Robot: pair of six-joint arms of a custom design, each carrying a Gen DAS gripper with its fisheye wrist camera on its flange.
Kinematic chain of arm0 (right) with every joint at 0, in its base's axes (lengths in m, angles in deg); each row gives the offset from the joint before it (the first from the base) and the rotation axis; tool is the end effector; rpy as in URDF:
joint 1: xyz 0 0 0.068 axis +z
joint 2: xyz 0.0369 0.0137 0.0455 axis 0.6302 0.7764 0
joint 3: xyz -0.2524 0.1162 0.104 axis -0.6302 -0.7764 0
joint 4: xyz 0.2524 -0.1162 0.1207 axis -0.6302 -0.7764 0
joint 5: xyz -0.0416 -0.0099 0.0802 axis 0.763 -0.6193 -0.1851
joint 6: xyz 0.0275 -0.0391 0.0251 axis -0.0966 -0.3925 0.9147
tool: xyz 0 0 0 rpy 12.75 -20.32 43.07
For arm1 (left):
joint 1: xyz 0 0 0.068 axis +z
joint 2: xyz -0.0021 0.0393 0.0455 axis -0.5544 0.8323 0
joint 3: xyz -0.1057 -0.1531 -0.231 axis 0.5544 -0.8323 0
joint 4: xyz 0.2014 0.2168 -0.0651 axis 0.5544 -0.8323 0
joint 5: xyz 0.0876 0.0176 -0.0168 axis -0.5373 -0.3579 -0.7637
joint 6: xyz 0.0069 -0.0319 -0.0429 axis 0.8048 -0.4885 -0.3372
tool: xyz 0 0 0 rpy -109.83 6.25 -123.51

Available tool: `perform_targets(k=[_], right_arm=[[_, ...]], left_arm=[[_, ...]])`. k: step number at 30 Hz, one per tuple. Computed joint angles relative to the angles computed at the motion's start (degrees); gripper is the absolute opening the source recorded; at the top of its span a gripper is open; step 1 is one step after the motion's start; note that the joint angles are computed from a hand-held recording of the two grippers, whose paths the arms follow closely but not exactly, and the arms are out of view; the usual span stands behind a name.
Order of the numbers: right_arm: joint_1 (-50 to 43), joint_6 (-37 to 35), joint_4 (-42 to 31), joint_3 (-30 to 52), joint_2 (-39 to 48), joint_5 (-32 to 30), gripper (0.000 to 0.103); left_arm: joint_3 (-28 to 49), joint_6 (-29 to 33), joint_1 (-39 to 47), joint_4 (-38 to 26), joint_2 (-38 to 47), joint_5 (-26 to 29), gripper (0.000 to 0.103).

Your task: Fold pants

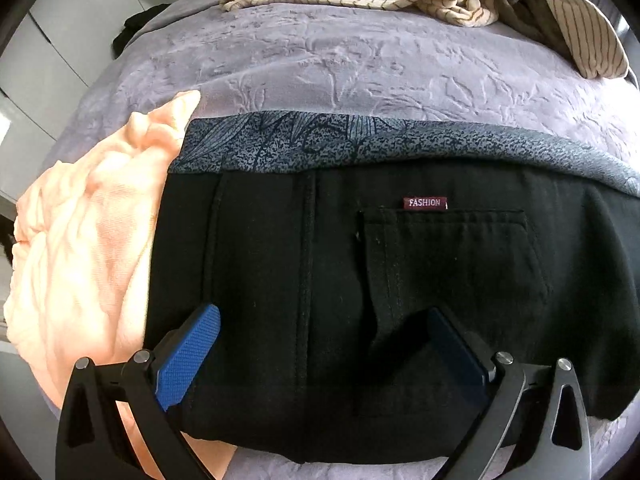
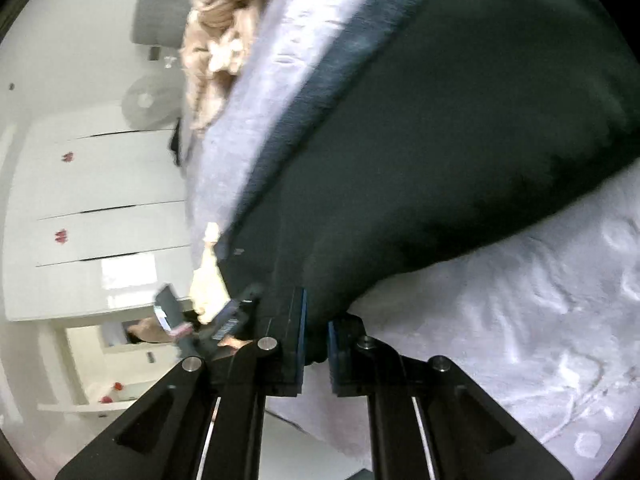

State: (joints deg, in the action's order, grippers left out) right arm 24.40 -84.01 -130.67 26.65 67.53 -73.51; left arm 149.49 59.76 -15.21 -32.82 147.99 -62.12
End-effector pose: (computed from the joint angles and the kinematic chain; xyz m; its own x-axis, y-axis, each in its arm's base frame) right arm 0.2896 -0.0467 0.2213 -0.9579 0.2779 0.0722 0.2262 0.5756 0.7858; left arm 0.3487 0.1186 0.2396 -0.9501 -0.0950 -0.2970 -0.1375 0.9825 0.1253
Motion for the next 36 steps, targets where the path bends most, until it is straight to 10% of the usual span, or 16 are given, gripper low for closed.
perform_targets(k=[6,9,11,14,21,23,36], right_arm=[[5.2,-1.3,3.1,-6.4,0.8,-2.0,0.060],[7.4,5.9,12.5,-9.4,0.7,-4.0,0.059],[7.9,11.5,17.2,-9.4,2.0,-6.6,0.018],[6.8,8.1,11.5,-5.5,1.3,-7.3,0.015],[-3.5,-7.1,-6.6,-2.8,1.5,3.1,0.029],[-10.8,-11.4,-9.3,1.9,1.1,4.0,0.048],[-36.2,-1.0,1.6,35.4,24.8,12.4,0.058]], left_arm=[[-0.5,0.0,-0.1,0.6,-0.1,0.0,0.103],[-0.3,0.0,-0.2,0.2,-0.1,-0.1,0.103],[-0.4,0.2,-0.2,0.1,-0.3,-0.1,0.103],[-0.8,0.8,-0.4,0.5,-0.4,-0.1,0.103],[2.6,0.7,-1.6,-5.4,-0.9,-1.4,0.103],[3.0,-0.9,-2.8,-7.5,-3.6,2.3,0.103],[-0.3,-13.6,-20.1,-5.4,0.5,-1.6,0.103]])
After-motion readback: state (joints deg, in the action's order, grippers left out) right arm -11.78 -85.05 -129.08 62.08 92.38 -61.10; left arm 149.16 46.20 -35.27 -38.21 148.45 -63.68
